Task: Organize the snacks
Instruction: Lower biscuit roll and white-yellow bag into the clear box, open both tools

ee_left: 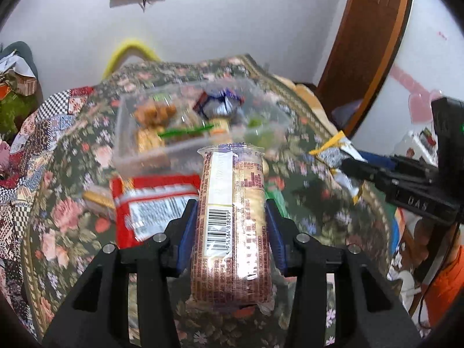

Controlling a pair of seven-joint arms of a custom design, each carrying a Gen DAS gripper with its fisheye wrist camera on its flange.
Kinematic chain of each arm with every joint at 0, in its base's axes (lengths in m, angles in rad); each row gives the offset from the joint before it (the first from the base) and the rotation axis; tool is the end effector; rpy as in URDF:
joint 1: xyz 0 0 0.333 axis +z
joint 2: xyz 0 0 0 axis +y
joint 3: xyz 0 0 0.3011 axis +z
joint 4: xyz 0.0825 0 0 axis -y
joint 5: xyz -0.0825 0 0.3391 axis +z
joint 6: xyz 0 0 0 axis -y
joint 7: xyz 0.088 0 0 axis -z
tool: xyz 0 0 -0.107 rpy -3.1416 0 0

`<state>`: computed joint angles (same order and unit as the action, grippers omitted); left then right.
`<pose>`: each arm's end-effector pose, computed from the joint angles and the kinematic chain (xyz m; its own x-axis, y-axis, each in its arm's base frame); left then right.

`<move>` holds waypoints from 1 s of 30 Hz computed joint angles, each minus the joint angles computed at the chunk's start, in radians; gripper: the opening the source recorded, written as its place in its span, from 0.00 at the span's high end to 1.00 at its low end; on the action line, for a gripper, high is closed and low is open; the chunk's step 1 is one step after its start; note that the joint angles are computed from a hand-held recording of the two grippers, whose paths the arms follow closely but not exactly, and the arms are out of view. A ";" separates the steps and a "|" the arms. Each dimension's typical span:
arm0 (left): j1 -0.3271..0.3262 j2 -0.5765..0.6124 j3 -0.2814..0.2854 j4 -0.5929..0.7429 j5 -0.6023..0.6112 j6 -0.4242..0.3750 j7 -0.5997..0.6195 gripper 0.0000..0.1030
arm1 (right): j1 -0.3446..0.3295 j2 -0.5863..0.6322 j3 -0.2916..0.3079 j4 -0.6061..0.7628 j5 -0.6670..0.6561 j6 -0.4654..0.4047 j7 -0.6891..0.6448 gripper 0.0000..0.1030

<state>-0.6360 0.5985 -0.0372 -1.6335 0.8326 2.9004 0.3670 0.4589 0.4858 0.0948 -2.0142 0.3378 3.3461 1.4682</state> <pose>0.5067 -0.4548 0.3484 -0.2576 -0.9539 0.1542 -0.7371 0.0908 -0.6696 0.5460 0.2877 0.3293 0.3269 -0.9301 -0.1672 -0.6825 -0.1099 -0.7226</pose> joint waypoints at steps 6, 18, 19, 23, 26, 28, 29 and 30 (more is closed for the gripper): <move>0.014 0.006 0.034 0.047 0.018 0.003 -0.033 0.56 | -0.021 0.044 0.033 0.095 -0.017 0.001 -0.004 0.64; 0.112 0.128 -0.011 0.239 -0.119 -0.065 0.156 0.56 | 0.014 0.244 0.011 0.435 -0.041 -0.137 -0.002 0.64; 0.114 0.142 -0.010 0.258 -0.132 -0.071 0.173 0.56 | 0.018 0.260 0.007 0.462 -0.043 -0.153 0.000 0.64; 0.120 0.200 -0.001 0.348 -0.179 -0.102 0.239 0.56 | 0.030 0.345 -0.015 0.615 -0.063 -0.240 0.016 0.64; 0.117 0.240 0.014 0.411 -0.201 -0.124 0.270 0.56 | 0.041 0.414 -0.035 0.738 -0.083 -0.312 0.038 0.64; 0.118 0.268 0.020 0.454 -0.213 -0.139 0.292 0.56 | 0.046 0.467 -0.048 0.831 -0.098 -0.370 0.058 0.64; 0.116 0.282 0.026 0.476 -0.217 -0.148 0.299 0.56 | 0.044 0.491 -0.048 0.873 -0.104 -0.395 0.066 0.64; 0.116 0.297 0.030 0.498 -0.223 -0.158 0.307 0.56 | 0.045 0.518 -0.050 0.918 -0.111 -0.423 0.077 0.64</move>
<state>-0.5200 0.8954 -0.0071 -1.1354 0.6100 2.7427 0.6744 0.5034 1.0038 0.0451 -1.0959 0.2272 2.9234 1.5453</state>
